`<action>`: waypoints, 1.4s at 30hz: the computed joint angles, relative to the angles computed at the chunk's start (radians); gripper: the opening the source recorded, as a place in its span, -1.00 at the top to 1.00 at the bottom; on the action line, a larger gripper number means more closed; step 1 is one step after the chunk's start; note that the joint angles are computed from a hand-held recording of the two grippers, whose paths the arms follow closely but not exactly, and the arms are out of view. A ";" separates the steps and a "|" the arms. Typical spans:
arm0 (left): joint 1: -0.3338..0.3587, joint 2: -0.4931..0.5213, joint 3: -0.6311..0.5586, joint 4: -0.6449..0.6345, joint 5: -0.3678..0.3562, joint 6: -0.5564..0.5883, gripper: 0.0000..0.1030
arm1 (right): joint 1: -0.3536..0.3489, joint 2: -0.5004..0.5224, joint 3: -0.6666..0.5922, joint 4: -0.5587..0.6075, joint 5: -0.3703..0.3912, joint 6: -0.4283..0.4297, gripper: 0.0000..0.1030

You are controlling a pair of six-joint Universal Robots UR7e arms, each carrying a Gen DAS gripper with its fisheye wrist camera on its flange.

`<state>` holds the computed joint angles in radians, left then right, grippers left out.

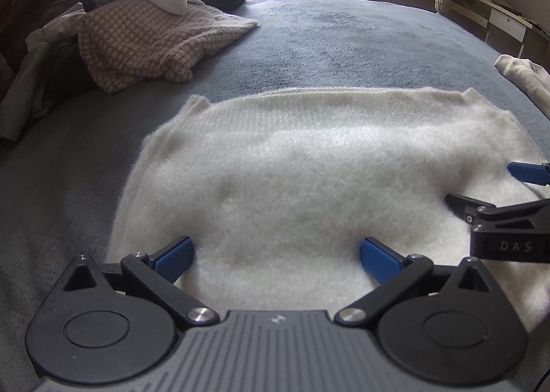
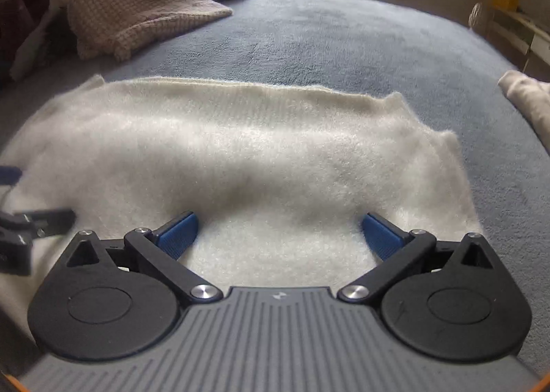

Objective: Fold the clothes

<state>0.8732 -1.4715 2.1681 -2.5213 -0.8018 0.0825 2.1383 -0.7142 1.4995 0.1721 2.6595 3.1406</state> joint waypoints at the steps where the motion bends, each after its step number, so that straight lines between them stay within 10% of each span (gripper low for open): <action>1: -0.001 0.000 -0.002 0.007 0.001 -0.007 -1.00 | 0.002 0.006 -0.013 0.014 0.007 0.006 -0.99; 16: -0.003 0.004 -0.019 0.051 0.006 -0.037 -1.00 | 0.046 0.064 -0.097 0.235 0.038 0.254 -0.98; 20: -0.009 0.013 -0.039 0.108 0.022 -0.075 -1.00 | 0.036 0.056 -0.058 0.152 0.036 0.168 -0.99; 42: -0.034 0.055 -0.121 0.345 0.085 -0.259 -1.00 | 0.031 0.079 -0.111 0.270 0.019 0.254 -0.99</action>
<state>0.8395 -1.4160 2.0467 -2.1760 -0.7164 -0.1760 2.1693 -0.6351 1.3881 0.4419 2.6787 3.3947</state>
